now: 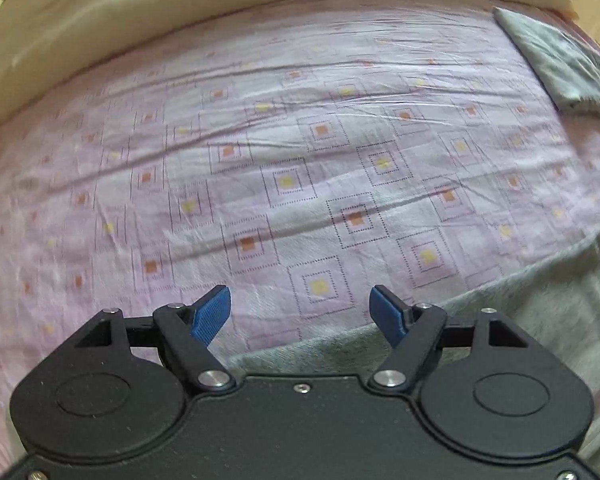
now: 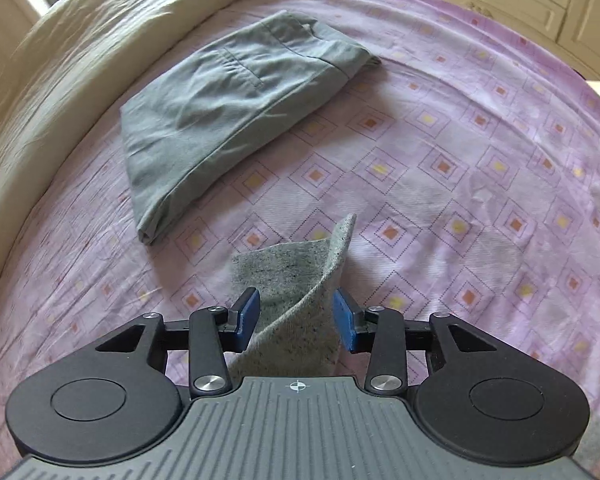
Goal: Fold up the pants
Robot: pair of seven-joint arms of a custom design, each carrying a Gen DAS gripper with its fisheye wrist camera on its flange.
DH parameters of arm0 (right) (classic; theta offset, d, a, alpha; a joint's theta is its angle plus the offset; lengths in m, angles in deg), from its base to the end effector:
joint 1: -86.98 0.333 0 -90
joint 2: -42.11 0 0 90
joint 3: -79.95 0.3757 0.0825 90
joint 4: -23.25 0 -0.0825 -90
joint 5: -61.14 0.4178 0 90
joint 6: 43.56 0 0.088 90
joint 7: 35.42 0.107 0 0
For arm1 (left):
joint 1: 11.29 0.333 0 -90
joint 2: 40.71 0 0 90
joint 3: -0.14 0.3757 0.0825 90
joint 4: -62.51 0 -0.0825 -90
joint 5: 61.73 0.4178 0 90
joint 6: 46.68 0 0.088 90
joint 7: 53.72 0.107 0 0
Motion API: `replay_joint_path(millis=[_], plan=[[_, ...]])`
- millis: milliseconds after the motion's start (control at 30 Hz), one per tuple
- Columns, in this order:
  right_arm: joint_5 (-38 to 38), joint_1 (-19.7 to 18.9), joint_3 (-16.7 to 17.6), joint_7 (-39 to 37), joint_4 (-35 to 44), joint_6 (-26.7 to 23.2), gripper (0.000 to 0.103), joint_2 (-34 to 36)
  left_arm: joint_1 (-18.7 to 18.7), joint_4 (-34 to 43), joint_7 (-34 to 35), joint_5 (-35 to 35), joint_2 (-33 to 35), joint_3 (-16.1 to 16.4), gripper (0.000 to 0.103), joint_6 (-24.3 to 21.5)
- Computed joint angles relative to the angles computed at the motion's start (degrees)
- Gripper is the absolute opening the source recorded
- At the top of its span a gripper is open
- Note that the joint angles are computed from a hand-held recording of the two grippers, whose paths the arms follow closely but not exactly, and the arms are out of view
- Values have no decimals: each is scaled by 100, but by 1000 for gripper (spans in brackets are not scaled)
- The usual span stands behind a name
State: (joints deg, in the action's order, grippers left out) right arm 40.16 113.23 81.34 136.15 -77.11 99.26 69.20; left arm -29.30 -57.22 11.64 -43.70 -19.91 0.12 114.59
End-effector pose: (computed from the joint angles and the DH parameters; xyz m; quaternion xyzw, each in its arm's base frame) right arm 0.6552 0.3427 0.3613 -0.4227 0.8881 -0.0995 0.1508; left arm 0.6211 -0.2181 0.3144 -0.6344 0.7484 -0.1323 0.1411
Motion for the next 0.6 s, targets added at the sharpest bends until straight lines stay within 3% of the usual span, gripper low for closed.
replay_joint_path(millis=[100,200,300,333,400,467,500,567,600], plan=[[211,-48,44,-16,286,-277,40,258,183,-270,1131,448,-42,-122,79,456],[429,-92,115,-184,536,-530,40,484,577,-363,2555,50,-39,-574,79,322],[652,-160,211,-429,605,-590,40,580,538,-326,3136,-207,24,-574,79,156],[681,-154,204,-442,549,-514,36,562,593,-294,3354,-385,42,-648,79,80],[678,-111,161,-394,389,-373,5,466,859,-186,4079,-935,90,-984,82,-279],[614,-59,103,-280,187,-161,5,329,926,-17,4703,-1224,200,-1101,86,-802],[595,-46,85,-211,83,-57,5,252,952,-28,4963,-1366,216,-1138,86,-823],[606,-59,86,-107,-114,137,5,104,1225,-56,5518,-2076,226,-1395,72,-792],[595,-56,77,-50,-177,205,5,44,1454,-14,5808,-2621,234,-1596,57,-931]])
